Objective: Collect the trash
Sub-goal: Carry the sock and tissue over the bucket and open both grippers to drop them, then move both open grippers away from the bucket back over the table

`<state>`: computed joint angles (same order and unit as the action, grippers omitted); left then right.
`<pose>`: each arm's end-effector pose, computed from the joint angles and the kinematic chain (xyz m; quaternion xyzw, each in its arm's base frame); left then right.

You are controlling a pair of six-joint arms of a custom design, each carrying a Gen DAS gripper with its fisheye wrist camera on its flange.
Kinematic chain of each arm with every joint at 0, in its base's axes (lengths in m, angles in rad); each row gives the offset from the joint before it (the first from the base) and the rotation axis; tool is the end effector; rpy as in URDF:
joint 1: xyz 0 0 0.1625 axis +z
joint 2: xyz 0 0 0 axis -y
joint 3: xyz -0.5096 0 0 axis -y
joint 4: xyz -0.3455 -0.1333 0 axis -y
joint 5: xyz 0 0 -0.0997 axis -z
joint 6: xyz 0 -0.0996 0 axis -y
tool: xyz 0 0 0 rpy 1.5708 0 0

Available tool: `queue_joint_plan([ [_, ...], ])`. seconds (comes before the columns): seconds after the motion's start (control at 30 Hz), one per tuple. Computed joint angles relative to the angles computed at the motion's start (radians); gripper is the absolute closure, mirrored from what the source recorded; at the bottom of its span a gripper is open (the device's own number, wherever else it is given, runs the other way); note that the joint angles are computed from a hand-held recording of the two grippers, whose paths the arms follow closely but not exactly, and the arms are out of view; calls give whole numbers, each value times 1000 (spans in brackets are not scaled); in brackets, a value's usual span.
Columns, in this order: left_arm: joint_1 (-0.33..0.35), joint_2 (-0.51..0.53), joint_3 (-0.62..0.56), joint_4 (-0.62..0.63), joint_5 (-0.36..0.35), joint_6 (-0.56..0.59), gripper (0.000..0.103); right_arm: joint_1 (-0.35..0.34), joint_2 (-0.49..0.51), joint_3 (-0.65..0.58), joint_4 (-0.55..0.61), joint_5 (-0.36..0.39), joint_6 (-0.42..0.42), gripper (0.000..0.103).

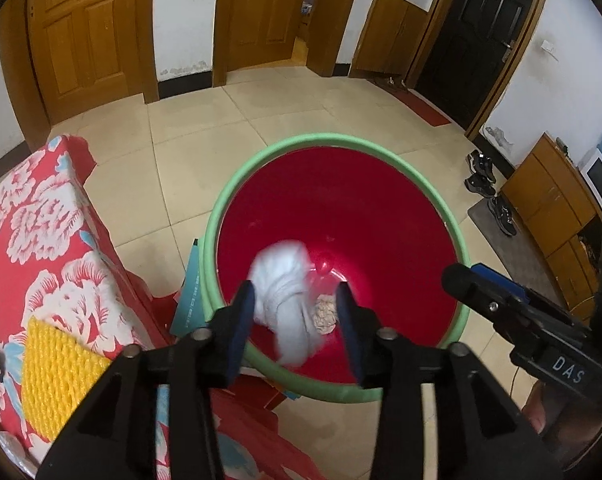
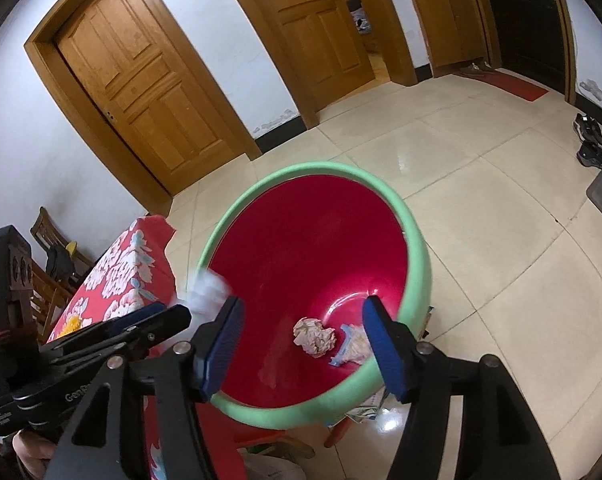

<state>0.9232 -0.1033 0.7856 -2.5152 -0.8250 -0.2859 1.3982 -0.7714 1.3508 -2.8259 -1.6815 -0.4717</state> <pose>-0.3769 -0.8312 -0.0476 0.1192 0.9168 -0.2712 0.2678 -0.0159 -0.8034 0.3137 0.1222 -0.9342 0.2974 0.1543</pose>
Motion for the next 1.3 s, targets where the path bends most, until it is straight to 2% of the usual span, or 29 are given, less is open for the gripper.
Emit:
queue_joint_plan([
  [0.17, -5, -10, 17, -10, 12, -12, 57, -2, -9, 10, 2, -6, -1, 36],
  [0.3, -12, -35, 65, -23, 25, -46, 57, 4, -16, 23, -2, -13, -4, 30],
  [0.4, -20, -57, 108, -30, 42, -80, 57, 5, -25, 38, -3, -7, -9, 30],
  [0.8, -55, -183, 376, -168, 99, -151, 57, 30, -66, 131, -39, 16, -38, 30],
  [1.3, -103, -317, 654, -296, 191, -268, 57, 79, -110, 248, -80, 42, -93, 29],
])
